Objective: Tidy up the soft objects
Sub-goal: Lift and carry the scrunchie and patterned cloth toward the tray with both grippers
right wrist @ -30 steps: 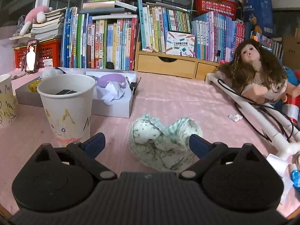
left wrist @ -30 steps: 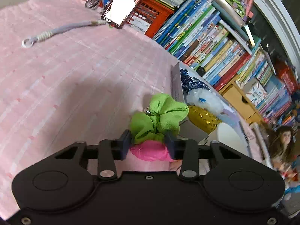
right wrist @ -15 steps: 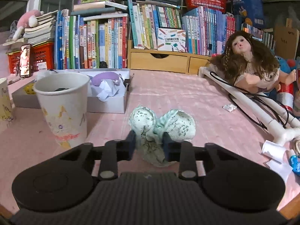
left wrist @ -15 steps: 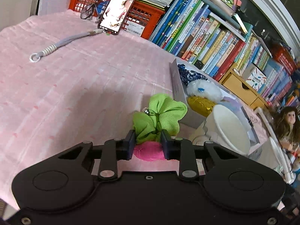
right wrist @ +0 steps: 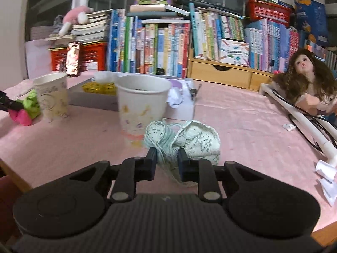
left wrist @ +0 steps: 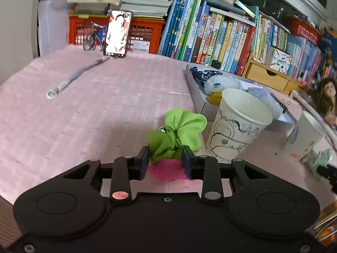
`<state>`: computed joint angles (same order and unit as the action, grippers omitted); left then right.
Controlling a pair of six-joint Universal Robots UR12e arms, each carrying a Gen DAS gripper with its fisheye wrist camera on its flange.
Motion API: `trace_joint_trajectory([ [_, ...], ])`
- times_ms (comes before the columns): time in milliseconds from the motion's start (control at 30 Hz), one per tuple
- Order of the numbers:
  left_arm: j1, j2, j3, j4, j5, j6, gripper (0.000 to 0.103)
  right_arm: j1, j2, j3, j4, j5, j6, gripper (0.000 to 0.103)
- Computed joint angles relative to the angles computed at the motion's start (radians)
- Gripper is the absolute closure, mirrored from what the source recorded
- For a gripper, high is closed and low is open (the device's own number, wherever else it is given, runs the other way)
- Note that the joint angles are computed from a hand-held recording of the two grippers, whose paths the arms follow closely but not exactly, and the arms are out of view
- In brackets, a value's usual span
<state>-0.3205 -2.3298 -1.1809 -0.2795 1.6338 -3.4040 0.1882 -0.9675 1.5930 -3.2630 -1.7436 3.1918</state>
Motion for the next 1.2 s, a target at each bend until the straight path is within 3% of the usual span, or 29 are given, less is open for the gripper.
trace_joint_trajectory([
  [67,-0.011,-0.002,-0.007,0.027,0.042,0.032,0.062,0.001,0.003,0.004,-0.025,-0.002,0.006,0.051],
  [133,-0.020,-0.006,-0.010,0.057,0.077,0.056,0.051,0.004,0.008,0.006,-0.059,-0.016,0.014,0.035],
  [167,-0.024,-0.008,-0.012,0.072,0.093,0.067,0.048,0.006,0.010,0.007,-0.078,-0.022,0.013,0.033],
  [233,-0.030,-0.012,-0.018,0.105,0.108,0.087,0.034,0.009,0.019,0.005,-0.113,-0.041,0.006,0.018],
  [300,-0.035,-0.018,-0.021,0.137,0.115,0.105,0.022,0.010,0.028,-0.004,-0.136,-0.059,-0.010,0.014],
  [433,-0.042,-0.031,-0.013,0.165,0.116,0.128,0.017,0.010,0.046,-0.028,-0.122,-0.092,-0.011,0.006],
  [733,-0.049,-0.077,0.056,0.066,0.121,0.129,0.016,-0.004,0.070,-0.065,-0.033,-0.086,0.052,0.001],
  [967,-0.049,-0.089,0.070,0.059,0.132,0.112,0.020,-0.009,0.077,-0.086,0.021,-0.088,0.085,0.001],
  [1133,-0.049,-0.091,0.068,0.067,0.150,0.106,0.033,-0.007,0.076,-0.094,0.059,-0.090,0.069,0.003],
  [1200,-0.049,-0.087,0.064,0.066,0.154,0.102,0.040,-0.006,0.076,-0.097,0.070,-0.093,0.068,0.011],
])
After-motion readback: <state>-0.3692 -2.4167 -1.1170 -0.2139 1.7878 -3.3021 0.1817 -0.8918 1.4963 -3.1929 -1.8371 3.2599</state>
